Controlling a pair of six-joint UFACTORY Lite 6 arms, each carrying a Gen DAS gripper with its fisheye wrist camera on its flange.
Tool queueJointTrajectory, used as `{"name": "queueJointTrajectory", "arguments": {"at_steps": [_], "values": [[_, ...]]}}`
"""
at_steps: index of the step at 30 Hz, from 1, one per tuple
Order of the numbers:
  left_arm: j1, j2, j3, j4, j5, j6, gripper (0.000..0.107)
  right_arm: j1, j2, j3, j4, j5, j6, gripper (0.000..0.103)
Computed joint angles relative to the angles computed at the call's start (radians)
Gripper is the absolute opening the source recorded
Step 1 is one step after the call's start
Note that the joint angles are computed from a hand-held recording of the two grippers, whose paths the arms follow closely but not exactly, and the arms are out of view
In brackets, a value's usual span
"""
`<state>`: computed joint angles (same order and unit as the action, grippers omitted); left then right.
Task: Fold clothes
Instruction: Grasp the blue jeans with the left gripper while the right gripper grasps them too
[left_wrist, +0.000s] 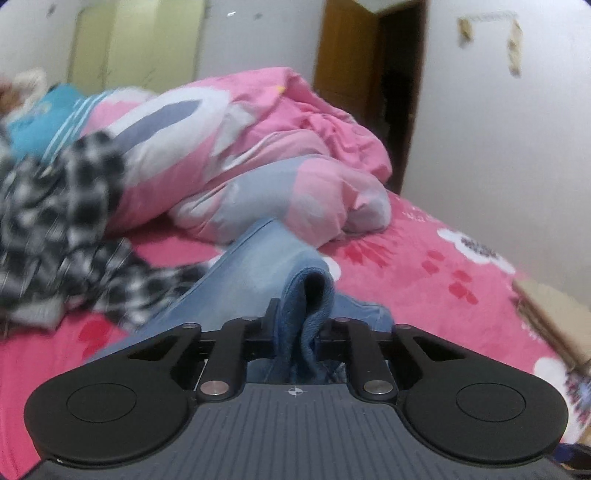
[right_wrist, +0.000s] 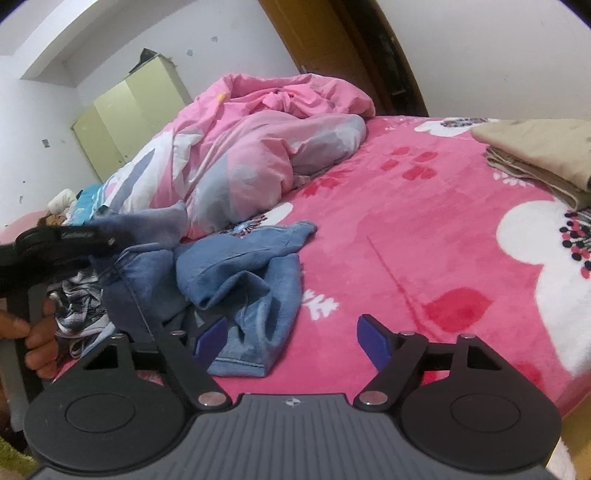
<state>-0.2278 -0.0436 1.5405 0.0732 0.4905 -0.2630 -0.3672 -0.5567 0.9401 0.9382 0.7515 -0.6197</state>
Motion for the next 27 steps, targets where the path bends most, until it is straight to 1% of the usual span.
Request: {"name": "queueJointTrajectory", "arguments": {"at_steps": [2, 5, 9, 13, 15, 16, 17, 18, 20, 22, 24, 25, 27], "values": [[0.067, -0.075, -0.076, -0.118, 0.007, 0.082, 0.010, 0.023, -0.022, 0.010, -0.005, -0.006, 0.001, 0.076], [0.171, -0.196, -0.222, -0.288, 0.034, 0.207, 0.009, 0.090, -0.061, 0.017, -0.027, -0.058, -0.003, 0.076], [0.258, -0.318, -0.403, -0.414, 0.068, 0.287, 0.010, 0.238, -0.052, 0.042, -0.099, -0.156, 0.038, 0.076], [0.315, -0.404, -0.542, -0.507, 0.081, 0.351, 0.010, 0.394, 0.055, 0.135, -0.122, -0.250, 0.042, 0.076], [0.323, -0.427, -0.577, -0.528, 0.073, 0.373, 0.010, 0.487, 0.134, 0.208, -0.197, -0.345, 0.055, 0.076], [0.329, -0.437, -0.592, -0.543, 0.073, 0.386, 0.010, 0.529, 0.180, 0.248, -0.271, -0.400, 0.108, 0.076], [0.337, -0.443, -0.602, -0.563, 0.075, 0.406, 0.010, 0.547, 0.231, 0.293, -0.303, -0.427, 0.146, 0.076], [0.347, -0.444, -0.610, -0.585, 0.078, 0.431, 0.010, 0.546, 0.290, 0.347, -0.293, -0.418, 0.166, 0.077], [0.368, -0.445, -0.626, -0.630, 0.083, 0.482, 0.010, 0.507, 0.429, 0.460, -0.192, -0.359, 0.167, 0.081], [0.389, -0.448, -0.642, -0.675, 0.091, 0.529, 0.010, 0.472, 0.579, 0.597, -0.136, -0.287, 0.220, 0.096], [0.408, -0.451, -0.658, -0.713, 0.099, 0.568, 0.011, 0.447, 0.739, 0.751, -0.114, -0.225, 0.302, 0.102], [0.415, -0.455, -0.666, -0.725, 0.102, 0.583, 0.011, 0.434, 0.812, 0.815, -0.103, -0.187, 0.329, 0.102], [0.425, -0.458, -0.678, -0.740, 0.106, 0.607, 0.012, 0.402, 0.930, 0.921, -0.056, -0.067, 0.380, 0.100]]}}
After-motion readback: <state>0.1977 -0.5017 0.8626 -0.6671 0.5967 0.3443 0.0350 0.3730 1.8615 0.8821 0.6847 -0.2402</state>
